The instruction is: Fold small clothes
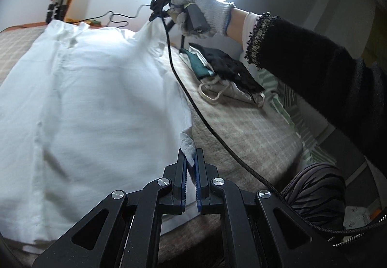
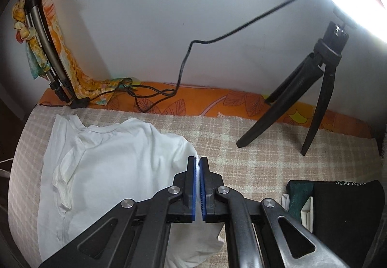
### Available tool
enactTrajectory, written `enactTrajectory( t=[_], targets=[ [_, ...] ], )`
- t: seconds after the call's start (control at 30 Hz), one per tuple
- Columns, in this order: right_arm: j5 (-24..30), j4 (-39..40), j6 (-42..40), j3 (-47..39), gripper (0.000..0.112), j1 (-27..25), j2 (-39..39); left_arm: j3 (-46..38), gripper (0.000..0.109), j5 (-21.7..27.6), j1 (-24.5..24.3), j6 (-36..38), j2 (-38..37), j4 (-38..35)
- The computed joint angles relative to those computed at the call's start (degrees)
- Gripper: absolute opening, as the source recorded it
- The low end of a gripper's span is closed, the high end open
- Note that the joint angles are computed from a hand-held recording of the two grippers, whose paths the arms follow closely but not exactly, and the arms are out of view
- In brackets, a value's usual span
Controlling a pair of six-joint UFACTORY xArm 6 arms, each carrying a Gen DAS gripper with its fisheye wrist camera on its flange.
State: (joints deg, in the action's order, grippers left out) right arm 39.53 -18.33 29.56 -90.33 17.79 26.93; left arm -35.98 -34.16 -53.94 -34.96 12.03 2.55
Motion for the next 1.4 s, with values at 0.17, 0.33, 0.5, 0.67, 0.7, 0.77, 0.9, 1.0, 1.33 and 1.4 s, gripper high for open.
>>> enactTrajectory(
  t=[0.17, 0.33, 0.5, 0.67, 0.7, 0.77, 0.9, 1.0, 1.33, 1.4],
  targets=[
    [5.2, -5.0, 2.3, -7.0, 0.0, 3.6, 3.4, 3.9, 0.004, -2.7, 0.1, 0.3, -1.6, -3.6],
    [9.8, -8.3, 3.5, -14.7, 0.0, 7.6, 8.8, 7.2, 0.004, -5.9, -1.4, 1.2, -2.6, -10.0],
    [13.6, -8.7, 2.9, -23.1, 0.0, 10.9, 14.8, 9.4, 0.004, -6.9, -2.3, 2.4, -3.2, -14.0],
    [17.2, -8.4, 1.4, -32.5, 0.0, 13.1, 21.4, 10.9, 0.004, -7.5, -2.4, 2.7, -3.5, -15.0],
    [17.9, -8.3, 1.1, -34.4, 0.0, 13.4, 22.8, 11.1, 0.004, -7.6, -2.5, 2.8, -3.5, -15.3],
    [19.2, -8.3, 0.8, -37.4, 0.0, 13.9, 24.9, 11.5, 0.004, -7.9, -2.7, 3.1, -3.6, -16.0],
    [19.9, -7.2, 1.2, -41.1, 0.0, 14.0, 27.7, 12.2, 0.004, -8.2, -3.5, 4.5, -4.2, -18.5],
    [18.8, -5.6, 1.7, -42.0, 0.0, 13.4, 28.7, 12.2, 0.004, -8.0, -4.2, 5.7, -4.2, -20.0],
    [6.7, 0.7, -0.2, -27.8, 0.038, 11.7, 21.3, 12.0, 0.01, -6.3, -7.6, 13.1, -6.0, -27.4],
    [4.4, -0.1, -0.8, -22.1, 0.038, 11.7, 17.1, 11.8, 0.025, -4.8, -8.3, 14.9, -6.8, -29.1]
  ],
)
